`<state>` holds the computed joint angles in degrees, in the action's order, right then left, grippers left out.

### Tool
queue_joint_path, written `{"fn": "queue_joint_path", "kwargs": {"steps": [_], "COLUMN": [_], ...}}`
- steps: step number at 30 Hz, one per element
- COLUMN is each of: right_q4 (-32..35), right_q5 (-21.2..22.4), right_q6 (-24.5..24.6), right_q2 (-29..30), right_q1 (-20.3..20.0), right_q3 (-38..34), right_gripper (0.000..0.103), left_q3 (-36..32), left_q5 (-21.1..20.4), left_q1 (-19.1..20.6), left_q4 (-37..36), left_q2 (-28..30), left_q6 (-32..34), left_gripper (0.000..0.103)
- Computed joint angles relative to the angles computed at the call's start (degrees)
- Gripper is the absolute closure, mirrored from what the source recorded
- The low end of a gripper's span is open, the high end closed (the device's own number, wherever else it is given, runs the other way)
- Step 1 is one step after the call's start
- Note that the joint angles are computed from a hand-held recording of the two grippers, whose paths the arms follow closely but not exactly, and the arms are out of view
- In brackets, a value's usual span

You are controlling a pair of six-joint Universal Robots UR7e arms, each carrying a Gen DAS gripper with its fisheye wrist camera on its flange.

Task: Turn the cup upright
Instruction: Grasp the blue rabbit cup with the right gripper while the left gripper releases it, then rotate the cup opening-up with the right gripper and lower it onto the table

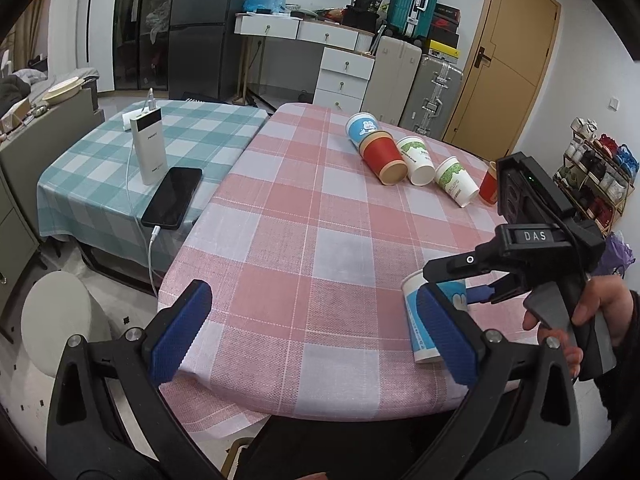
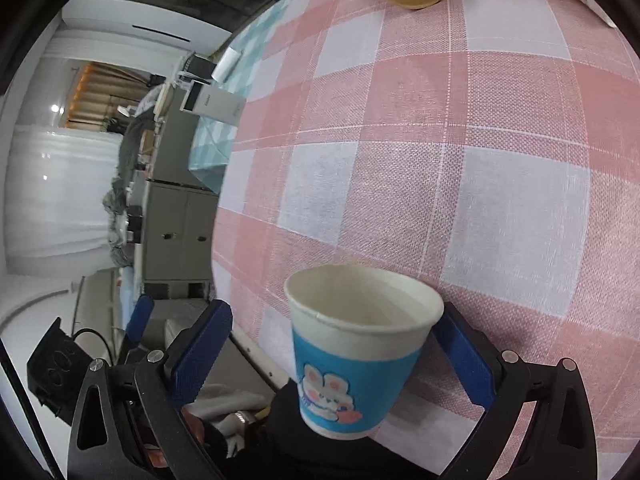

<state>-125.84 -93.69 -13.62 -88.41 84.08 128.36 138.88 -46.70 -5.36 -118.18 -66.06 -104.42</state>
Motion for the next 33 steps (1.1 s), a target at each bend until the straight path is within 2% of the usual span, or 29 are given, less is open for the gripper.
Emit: {"fn": "queue_joint_path", "kwargs": {"steps": [2,3,4,7,9,11,16,19,21,24,27,30,33], "right_q4": [-0.3,0.2,0.8,0.4,-1.3,-3.0,-9.1,-10.5,-13.1,-17.9,-28.3,-40.6,-47.4], "right_q5": [-2.0,-2.9,-3.6,-4.3,-4.3,-2.1,1.6,4.9,5.3,9.1,9.4,7.2,8.0], "right_q6": [0.7,0.7,0.4,0.0,-1.0,-2.4,-6.7,-8.9,-11.1,-14.8,-19.0,-22.6,-23.6], "right_q2": [1.7,2.4,3.1,3.3,2.6,0.2,-8.6,-15.1,-18.9,-23.7,-25.1,-22.6,-19.7], "right_q1": [1.0,1.6,1.9,2.3,2.2,1.1,-2.2,-5.4,-7.0,-10.8,-12.4,-12.0,-13.2], "right_q3": [-0.5,-0.9,-1.3,-1.3,-0.7,0.3,3.8,5.8,7.4,9.7,12.4,14.8,15.6], "right_gripper": [0.004,0.014,0.034,0.04,0.042,0.043,0.044,0.044,0.044,0.044,0.044,0.044,0.044], "left_q3": [0.4,0.5,0.7,0.7,0.7,0.7,0.3,-0.8,-2.0,-3.8,-6.1,-8.9,-10.7], "left_q5": [-0.2,-0.2,-0.2,0.1,0.0,-0.1,0.9,2.4,3.6,4.9,6.0,6.2,6.6], "left_q1": [0.3,0.3,0.4,0.5,0.4,0.5,1.8,3.8,5.4,8.2,10.7,13.3,14.9], "left_q4": [-1.1,-1.2,-1.5,-1.1,-0.8,-1.1,-4.4,-7.9,-10.3,-16.2,-20.0,-22.8,-24.2], "left_q2": [0.0,0.0,-0.1,-0.1,-0.3,-0.2,1.1,2.8,4.2,7.0,9.9,12.4,14.0], "left_q6": [0.2,0.0,0.0,-0.6,-1.1,-1.0,1.6,5.8,9.1,15.6,20.6,25.6,27.9], "left_gripper": [0.001,0.001,0.001,0.001,0.001,0.001,0.001,0.001,0.001,0.001,0.001,0.001,0.001]}}
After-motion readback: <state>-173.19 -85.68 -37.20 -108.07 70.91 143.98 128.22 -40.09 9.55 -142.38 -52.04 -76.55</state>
